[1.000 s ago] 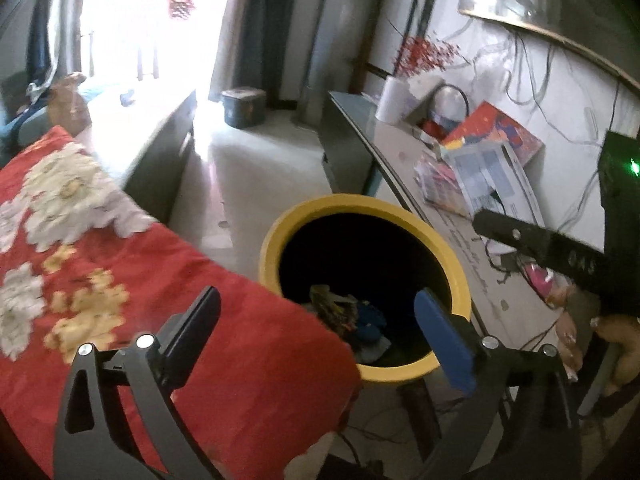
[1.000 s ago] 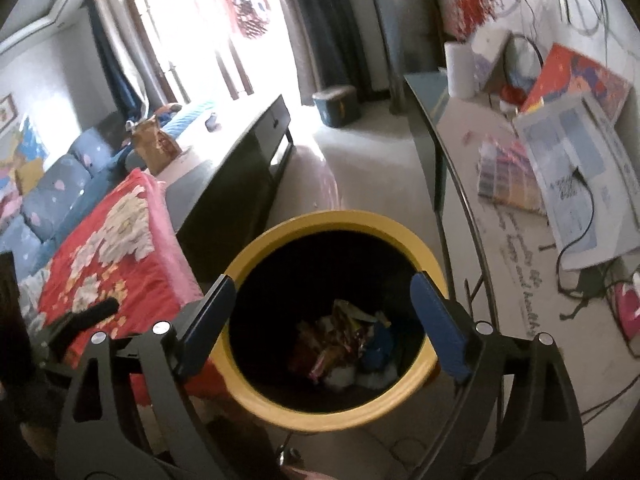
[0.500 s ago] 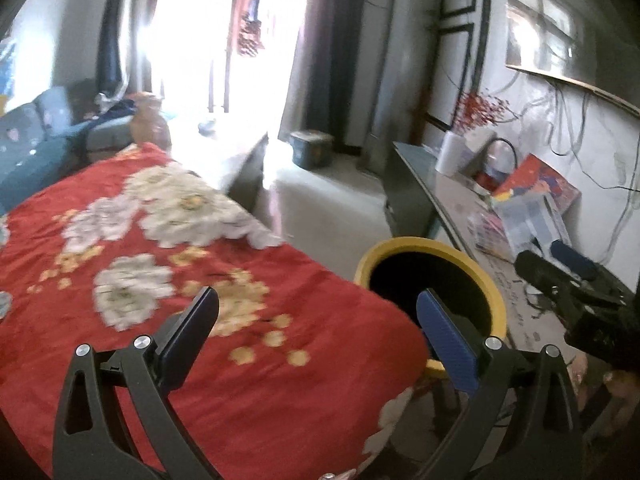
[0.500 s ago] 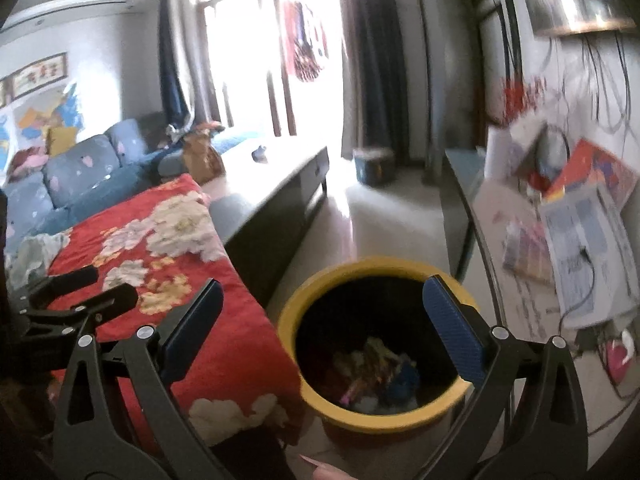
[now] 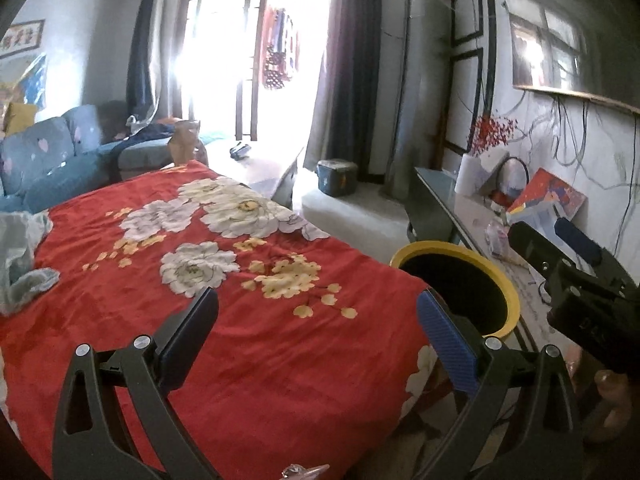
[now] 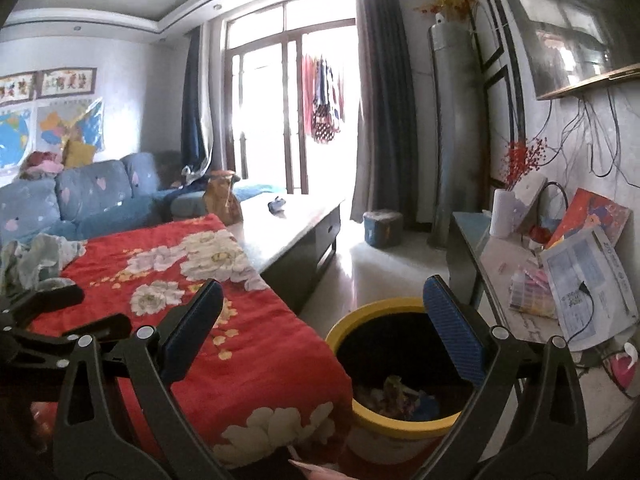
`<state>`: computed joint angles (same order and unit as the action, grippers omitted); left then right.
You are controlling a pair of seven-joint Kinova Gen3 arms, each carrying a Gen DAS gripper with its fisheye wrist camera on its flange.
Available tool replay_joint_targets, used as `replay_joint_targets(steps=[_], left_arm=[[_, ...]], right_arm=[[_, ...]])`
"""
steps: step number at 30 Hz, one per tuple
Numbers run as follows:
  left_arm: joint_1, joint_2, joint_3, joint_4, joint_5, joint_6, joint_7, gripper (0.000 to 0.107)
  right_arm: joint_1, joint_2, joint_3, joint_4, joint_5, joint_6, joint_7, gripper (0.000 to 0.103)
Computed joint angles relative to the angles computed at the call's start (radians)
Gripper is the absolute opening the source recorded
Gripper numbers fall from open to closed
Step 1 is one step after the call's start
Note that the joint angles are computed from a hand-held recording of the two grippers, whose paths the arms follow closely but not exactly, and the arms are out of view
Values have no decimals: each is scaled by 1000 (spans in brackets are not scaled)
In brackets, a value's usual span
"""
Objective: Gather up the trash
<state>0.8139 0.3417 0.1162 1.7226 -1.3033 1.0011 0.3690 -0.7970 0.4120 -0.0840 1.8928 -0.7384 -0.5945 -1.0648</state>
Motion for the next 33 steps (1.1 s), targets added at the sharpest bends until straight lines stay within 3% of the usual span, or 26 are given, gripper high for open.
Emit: replay_joint_targets(steps=[11,33], left_arm=[[10,-4,10,11,-24,30,30,97],[10,-4,14,13,-31,34,31,97]], right_arm=[[-17,-2,0,-3,-57,-9,53,92],[-8,-2,2,-7,-48,13,41,92]])
